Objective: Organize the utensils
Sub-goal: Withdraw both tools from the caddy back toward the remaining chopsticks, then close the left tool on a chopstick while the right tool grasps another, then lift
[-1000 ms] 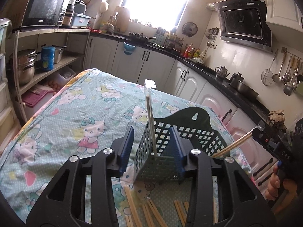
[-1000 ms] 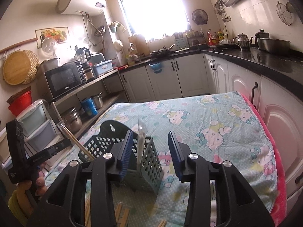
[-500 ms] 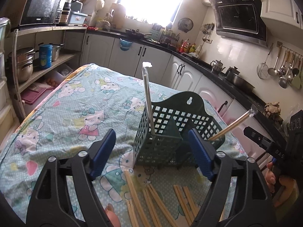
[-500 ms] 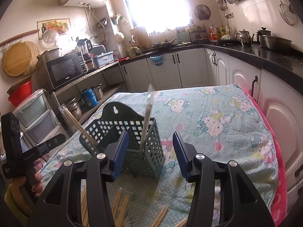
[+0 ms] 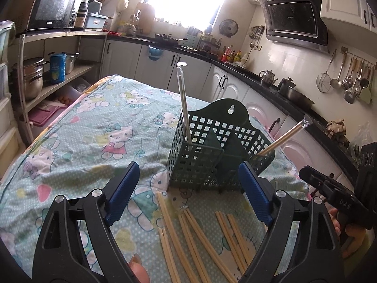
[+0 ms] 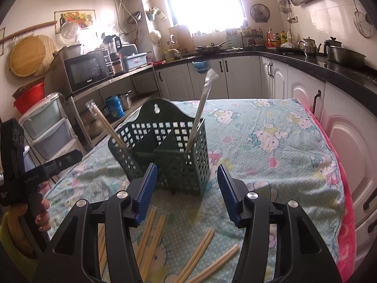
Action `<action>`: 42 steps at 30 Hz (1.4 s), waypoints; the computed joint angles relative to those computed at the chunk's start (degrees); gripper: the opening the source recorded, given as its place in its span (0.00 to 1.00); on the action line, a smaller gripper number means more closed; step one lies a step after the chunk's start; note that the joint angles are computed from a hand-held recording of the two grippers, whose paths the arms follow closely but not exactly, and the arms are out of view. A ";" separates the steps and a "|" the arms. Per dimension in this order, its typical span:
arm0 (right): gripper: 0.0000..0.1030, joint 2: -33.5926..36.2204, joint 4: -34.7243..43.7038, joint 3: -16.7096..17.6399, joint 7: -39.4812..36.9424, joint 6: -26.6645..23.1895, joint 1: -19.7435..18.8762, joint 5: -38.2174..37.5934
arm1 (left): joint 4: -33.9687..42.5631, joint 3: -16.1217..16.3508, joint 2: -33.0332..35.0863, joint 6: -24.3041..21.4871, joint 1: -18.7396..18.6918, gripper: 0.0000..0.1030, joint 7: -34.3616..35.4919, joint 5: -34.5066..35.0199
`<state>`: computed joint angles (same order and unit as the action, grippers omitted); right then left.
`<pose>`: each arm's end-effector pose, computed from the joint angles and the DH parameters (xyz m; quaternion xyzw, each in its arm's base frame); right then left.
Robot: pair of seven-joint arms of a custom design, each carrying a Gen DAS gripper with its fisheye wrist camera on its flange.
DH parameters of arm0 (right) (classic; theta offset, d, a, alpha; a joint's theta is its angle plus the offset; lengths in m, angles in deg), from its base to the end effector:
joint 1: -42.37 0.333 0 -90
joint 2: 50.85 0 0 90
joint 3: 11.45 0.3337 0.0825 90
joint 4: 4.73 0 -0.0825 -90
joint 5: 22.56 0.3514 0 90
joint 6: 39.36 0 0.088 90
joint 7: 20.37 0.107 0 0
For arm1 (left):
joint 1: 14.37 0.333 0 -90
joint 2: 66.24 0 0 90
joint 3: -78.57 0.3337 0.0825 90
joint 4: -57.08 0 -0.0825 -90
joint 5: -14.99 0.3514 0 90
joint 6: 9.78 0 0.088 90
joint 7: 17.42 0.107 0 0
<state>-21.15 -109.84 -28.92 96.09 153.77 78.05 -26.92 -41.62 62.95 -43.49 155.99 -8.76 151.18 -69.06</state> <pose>0.6295 0.2574 0.4227 -0.6326 0.5938 -0.2510 0.4293 0.6596 -0.0319 0.4377 -0.5650 0.6519 -0.4742 0.1758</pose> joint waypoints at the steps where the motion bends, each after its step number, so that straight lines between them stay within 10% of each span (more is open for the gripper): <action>1: 0.50 -0.20 -0.54 -0.29 -0.15 0.11 0.48 0.00 | -0.58 -0.11 -0.28 -0.09 0.19 0.75 0.53 -0.50; 18: 0.50 -0.25 -2.25 1.13 0.50 -4.66 1.90 -3.64 | -6.84 1.94 -1.56 -1.58 -0.47 0.75 -1.28 1.34; 42: 0.34 9.68 15.52 21.64 -0.47 -26.19 -13.94 -10.74 | -0.81 3.64 6.89 -8.18 0.89 0.26 -34.37 39.11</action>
